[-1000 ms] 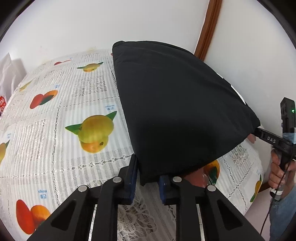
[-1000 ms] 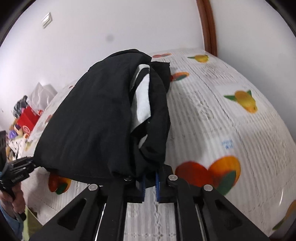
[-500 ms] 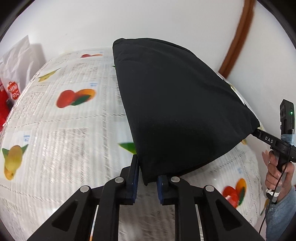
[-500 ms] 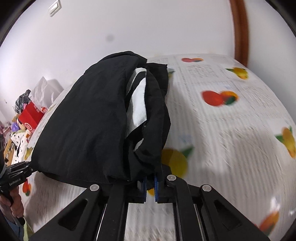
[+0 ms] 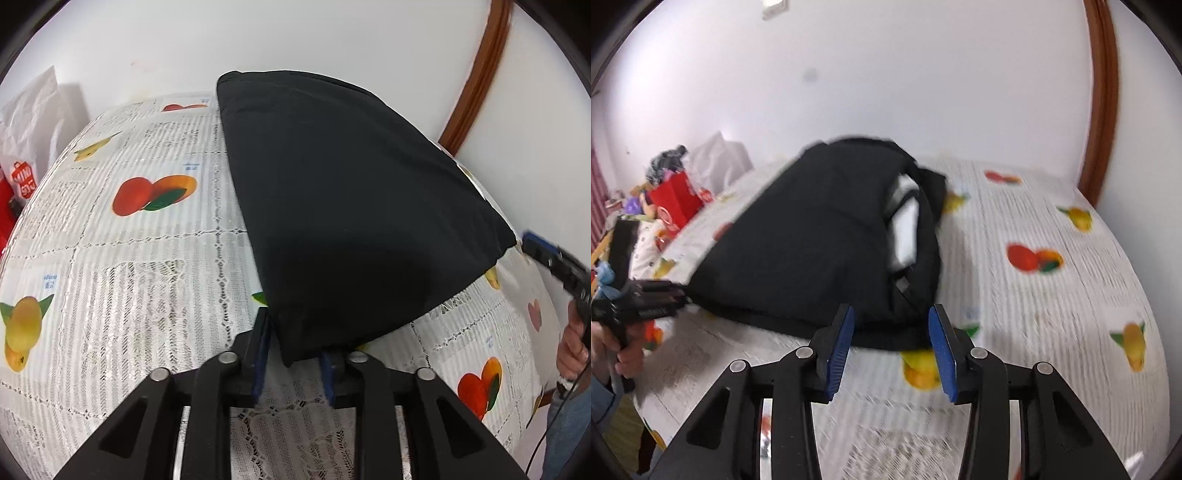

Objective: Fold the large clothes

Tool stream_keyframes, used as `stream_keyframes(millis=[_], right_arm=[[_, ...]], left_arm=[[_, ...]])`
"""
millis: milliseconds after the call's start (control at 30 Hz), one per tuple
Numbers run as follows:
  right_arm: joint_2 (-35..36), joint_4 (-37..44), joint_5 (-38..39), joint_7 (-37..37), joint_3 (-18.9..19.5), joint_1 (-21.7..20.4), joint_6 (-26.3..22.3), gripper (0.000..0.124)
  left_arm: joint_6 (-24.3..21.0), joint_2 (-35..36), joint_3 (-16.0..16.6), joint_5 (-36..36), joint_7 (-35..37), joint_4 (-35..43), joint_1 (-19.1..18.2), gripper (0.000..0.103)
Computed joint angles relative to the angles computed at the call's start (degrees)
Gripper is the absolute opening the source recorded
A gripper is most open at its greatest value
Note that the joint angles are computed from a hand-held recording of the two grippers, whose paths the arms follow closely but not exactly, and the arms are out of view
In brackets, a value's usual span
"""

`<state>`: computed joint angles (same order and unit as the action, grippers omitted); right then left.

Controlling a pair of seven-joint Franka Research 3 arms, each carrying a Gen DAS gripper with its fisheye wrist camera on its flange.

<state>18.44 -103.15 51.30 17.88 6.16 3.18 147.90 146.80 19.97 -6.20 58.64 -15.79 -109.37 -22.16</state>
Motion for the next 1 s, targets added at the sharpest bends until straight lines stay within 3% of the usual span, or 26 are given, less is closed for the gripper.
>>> stream_keyframes(millis=[167,200,233,267,333,400,533,700,1000], right_arm=[[5.89,6.62,-5.18,7.81,-0.28,2.5,-0.86,0.037],[7.67,8.9,-7.59,11.64,-0.89,3.13,-2.12,0.032],[8.99,11.0,-9.31,14.68,-1.08,3.02,-4.58,0.007],[9.1,11.37,-8.53,14.22,-0.26,2.0,-5.85,0.003],[6.01,7.88,1.6,3.76,4.69,-3.58,-6.63,0.003],[4.23,5.9,5.61,0.4,4.38,-4.45,-8.25,0.003],[4.93,4.82,0.9,6.11,0.73,0.06,-3.12,0.003],[3.53,3.34,-0.67,7.8,0.95,0.65,-0.54,0.006],[2.59,0.19,-9.74,15.5,-0.92,2.53,6.49,0.006]], left_arm=[[-3.51,1.7,-0.81,-2.31,4.53,3.04,-0.77,0.036],[-3.8,2.06,-0.71,-2.69,4.84,3.62,-0.9,0.036],[-3.84,2.23,-0.54,-2.79,4.66,3.93,-1.08,0.036],[-3.65,2.22,-0.34,-2.73,4.22,3.95,-1.24,0.036],[-3.18,2.23,-0.13,-2.91,4.17,3.93,-1.19,0.036],[-4.21,2.49,-0.22,-3.48,5.12,4.55,-1.45,0.036],[-6.64,3.43,-0.41,-4.66,7.88,6.29,-1.94,0.036],[-2.46,0.72,-0.03,-5.08,4.5,2.75,-1.31,0.036],[-7.05,-3.45,-2.28,-2.13,1.23,0.36,-2.75,0.036]])
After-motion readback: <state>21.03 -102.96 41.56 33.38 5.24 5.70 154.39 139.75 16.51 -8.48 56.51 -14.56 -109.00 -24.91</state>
